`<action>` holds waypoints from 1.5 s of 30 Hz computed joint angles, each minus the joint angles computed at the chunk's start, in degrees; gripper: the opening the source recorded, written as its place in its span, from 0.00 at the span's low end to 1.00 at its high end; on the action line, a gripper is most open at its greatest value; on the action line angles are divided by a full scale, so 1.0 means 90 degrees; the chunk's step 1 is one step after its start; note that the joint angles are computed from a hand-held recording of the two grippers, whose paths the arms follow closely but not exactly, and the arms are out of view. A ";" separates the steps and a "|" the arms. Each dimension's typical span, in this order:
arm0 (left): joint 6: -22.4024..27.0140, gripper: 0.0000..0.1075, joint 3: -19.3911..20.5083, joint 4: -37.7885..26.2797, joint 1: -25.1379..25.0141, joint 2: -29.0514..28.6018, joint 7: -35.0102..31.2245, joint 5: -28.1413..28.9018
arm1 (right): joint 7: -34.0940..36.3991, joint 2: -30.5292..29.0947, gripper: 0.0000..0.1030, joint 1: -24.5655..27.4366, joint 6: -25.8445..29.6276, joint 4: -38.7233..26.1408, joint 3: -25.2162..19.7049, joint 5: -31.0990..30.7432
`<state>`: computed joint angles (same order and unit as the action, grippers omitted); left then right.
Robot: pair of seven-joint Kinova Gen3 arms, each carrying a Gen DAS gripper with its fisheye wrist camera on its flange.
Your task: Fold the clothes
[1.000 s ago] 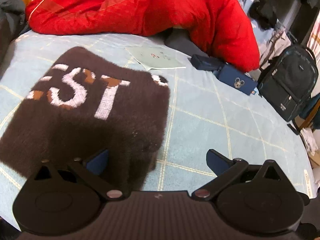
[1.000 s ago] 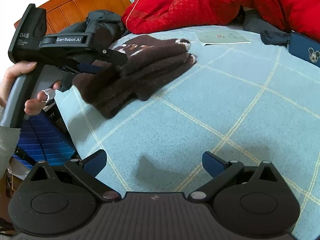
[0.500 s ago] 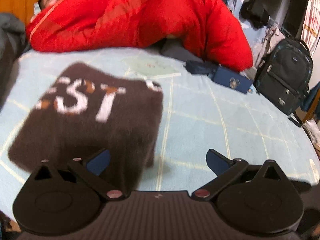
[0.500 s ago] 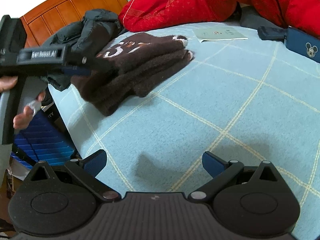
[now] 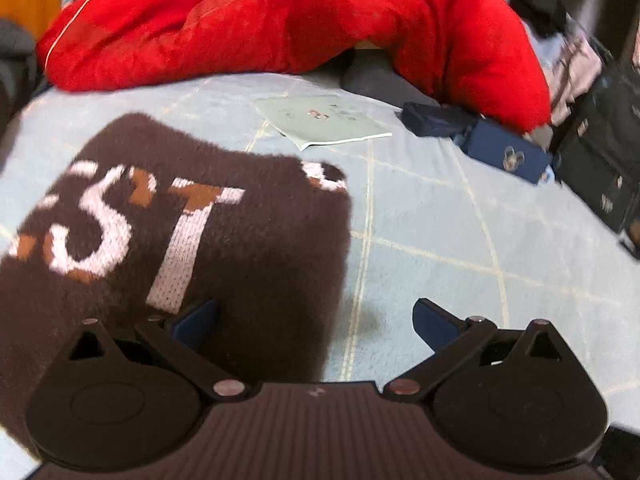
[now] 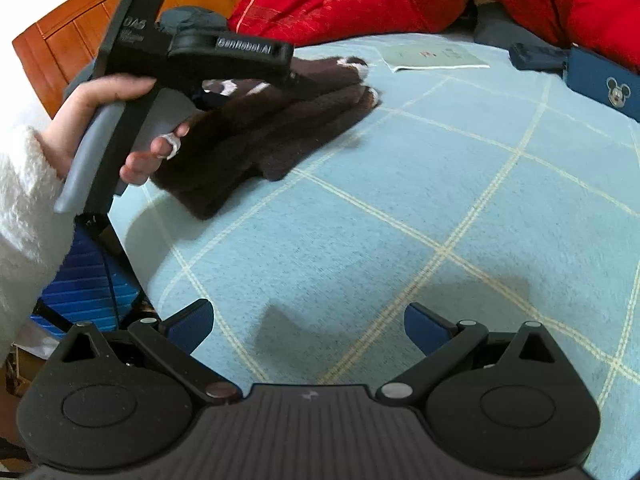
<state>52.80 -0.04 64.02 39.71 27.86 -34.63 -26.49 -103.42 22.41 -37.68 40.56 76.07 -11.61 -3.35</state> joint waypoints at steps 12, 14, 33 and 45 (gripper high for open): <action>0.1017 0.95 -0.0191 0.0525 0.1392 -0.0436 0.1635 -0.1982 | -0.0016 -0.0146 1.00 0.0031 -0.0005 0.0121 -0.0072 -0.0151; 0.1007 0.95 -0.0082 0.0740 0.1481 -0.0560 0.2103 -0.2136 | 0.0020 -0.0180 1.00 0.0015 -0.0006 0.0141 -0.0097 -0.0151; 0.2403 0.95 0.1030 0.2126 0.2074 -0.1203 0.4006 -0.3423 | -0.0382 -0.0199 1.00 -0.0647 0.0293 -0.0056 -0.0013 0.0489; 0.3128 0.95 0.1311 0.2582 0.2098 -0.1278 0.4878 -0.3345 | -0.0232 0.0425 1.00 -0.1051 0.0645 -0.1138 0.0172 0.1133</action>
